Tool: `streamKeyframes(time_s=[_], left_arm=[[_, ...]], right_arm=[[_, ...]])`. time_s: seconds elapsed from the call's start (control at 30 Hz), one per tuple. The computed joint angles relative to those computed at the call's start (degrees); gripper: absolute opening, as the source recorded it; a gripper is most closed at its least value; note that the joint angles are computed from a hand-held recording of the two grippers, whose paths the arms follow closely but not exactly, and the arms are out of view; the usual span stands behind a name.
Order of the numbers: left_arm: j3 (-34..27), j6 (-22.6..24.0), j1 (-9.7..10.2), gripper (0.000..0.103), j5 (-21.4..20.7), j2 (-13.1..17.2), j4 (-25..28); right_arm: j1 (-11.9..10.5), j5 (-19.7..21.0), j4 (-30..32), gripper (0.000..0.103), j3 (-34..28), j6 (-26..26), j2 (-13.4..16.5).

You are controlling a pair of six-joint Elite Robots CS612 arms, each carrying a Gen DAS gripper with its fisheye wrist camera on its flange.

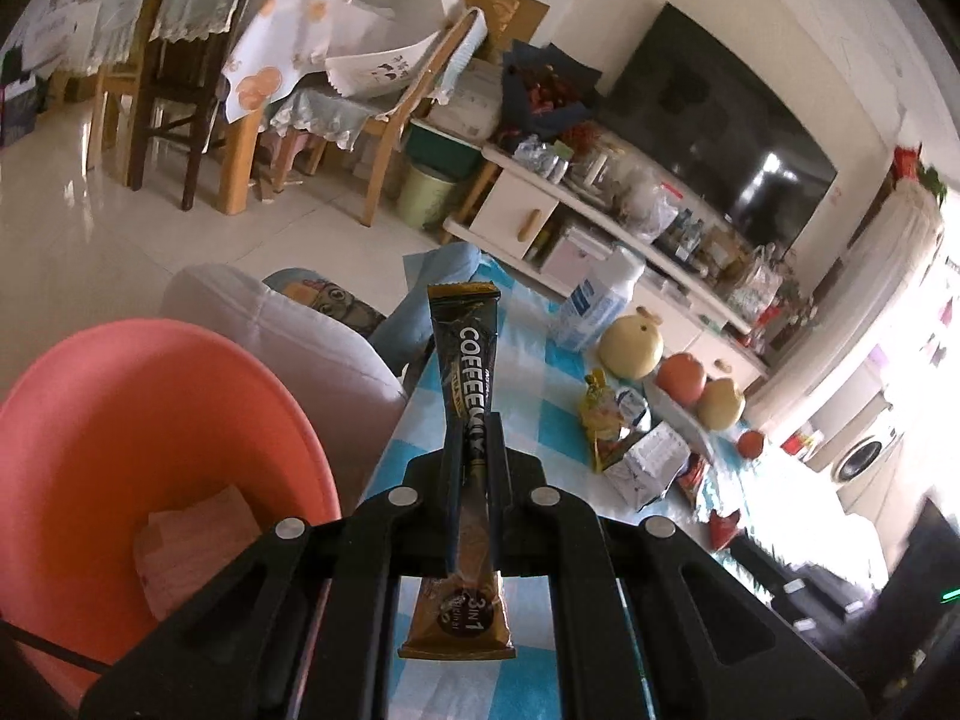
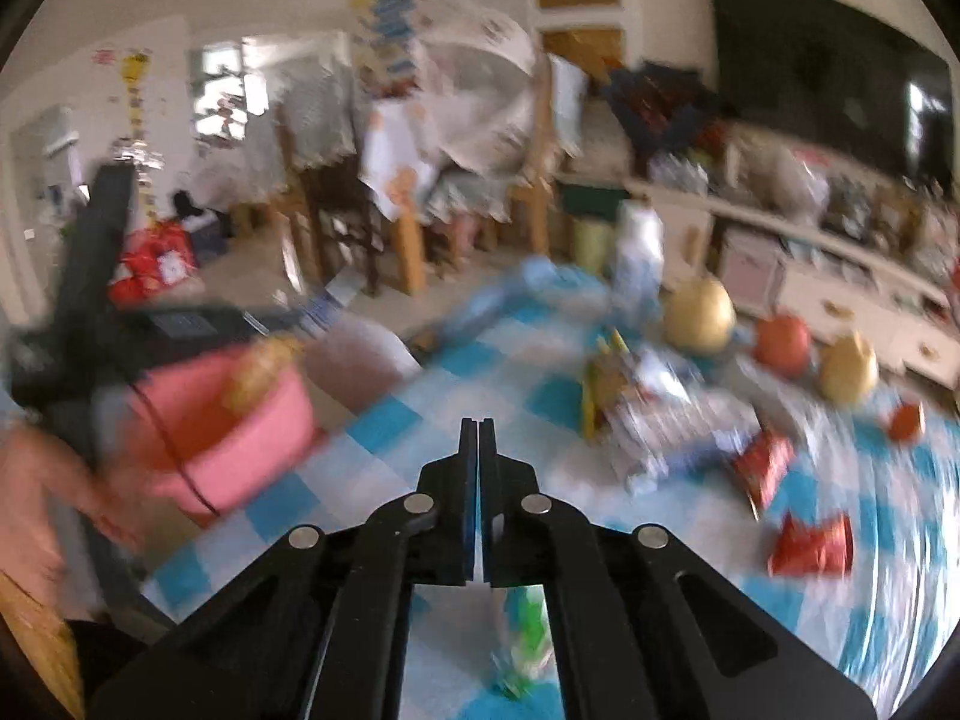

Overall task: Collect trash
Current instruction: 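Carry the coffee-mix stick over the pink bucket with the left tool while the right tool grasps the cow-print pack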

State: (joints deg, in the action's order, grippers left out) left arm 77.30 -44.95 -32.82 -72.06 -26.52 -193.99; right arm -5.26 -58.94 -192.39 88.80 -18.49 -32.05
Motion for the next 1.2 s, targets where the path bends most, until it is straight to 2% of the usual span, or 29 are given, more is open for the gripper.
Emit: streamKeyframes(time_s=[0.03,0.07,0.1,0.13,0.17,0.2,0.3,0.37,0.5,0.6,0.67,0.8,0.9,1.03,1.07,1.13,1.17,1.2], left_arm=[[0.3,-0.3,0.12,0.009,0.0,0.0,-0.6],[0.4,-0.5,0.19,0.009,0.0,-0.1,-0.9],[0.3,-0.7,0.20,0.009,0.0,0.0,-1.1],[0.4,-0.8,0.25,0.009,-0.2,0.0,-1.3],[0.5,-0.8,0.26,0.009,-0.3,0.0,-1.5],[0.5,-0.7,0.29,0.009,-0.3,0.0,-1.6],[0.7,-0.7,0.29,0.008,-0.6,0.0,-2.2],[0.7,-0.8,0.26,0.008,-0.4,0.0,-2.1],[0.8,-0.4,0.28,0.009,-0.7,-0.1,-2.2],[0.6,0.0,0.25,0.009,-0.7,-0.1,-1.5],[0.6,0.0,0.22,0.009,-0.9,-0.1,-1.5],[0.3,0.2,0.14,0.009,-1.4,0.0,-1.7],[-0.1,0.7,0.09,0.009,-1.8,0.2,-1.5],[0.0,0.4,0.10,0.009,-1.7,0.2,-1.3],[0.1,0.3,0.11,0.009,-1.7,0.2,-1.4],[0.1,0.2,0.13,0.009,-1.6,0.1,-1.4],[0.2,0.2,0.16,0.009,-1.6,0.1,-1.4],[0.2,0.3,0.18,0.009,-1.7,0.1,-1.6]], right_arm=[[-0.4,-0.1,0.8,0.007,0.0,0.7,0.3],[-0.5,-1.2,1.2,0.026,0.2,1.8,0.5],[-0.5,-2.9,1.5,0.062,0.2,3.0,0.7],[-0.7,-3.7,2.0,0.075,0.5,4.7,1.0],[-1.0,-3.1,2.7,0.080,0.6,6.1,1.2],[-1.2,-3.0,3.1,0.080,0.9,6.5,1.2],[-0.6,-6.9,3.5,0.080,0.9,7.4,1.7],[-0.4,-7.8,4.0,0.080,0.4,9.6,2.1],[-0.6,-8.5,2.7,0.080,0.2,17.6,2.4],[-0.7,-12.0,-0.7,0.081,1.6,25.9,2.0],[-0.8,-12.6,-1.0,0.083,2.3,28.1,1.8],[-0.5,-11.3,1.6,0.083,1.1,27.9,2.2],[0.2,-14.2,2.1,0.089,-0.9,28.5,3.1],[1.0,-16.8,3.4,0.090,-3.0,28.3,4.1],[1.1,-17.0,3.5,0.089,-3.2,27.9,4.1],[1.2,-17.1,4.4,0.075,-3.5,25.8,4.2],[1.2,-17.2,4.8,0.061,-3.5,24.7,4.1],[1.1,-16.5,5.2,0.058,-3.5,23.2,4.0]])
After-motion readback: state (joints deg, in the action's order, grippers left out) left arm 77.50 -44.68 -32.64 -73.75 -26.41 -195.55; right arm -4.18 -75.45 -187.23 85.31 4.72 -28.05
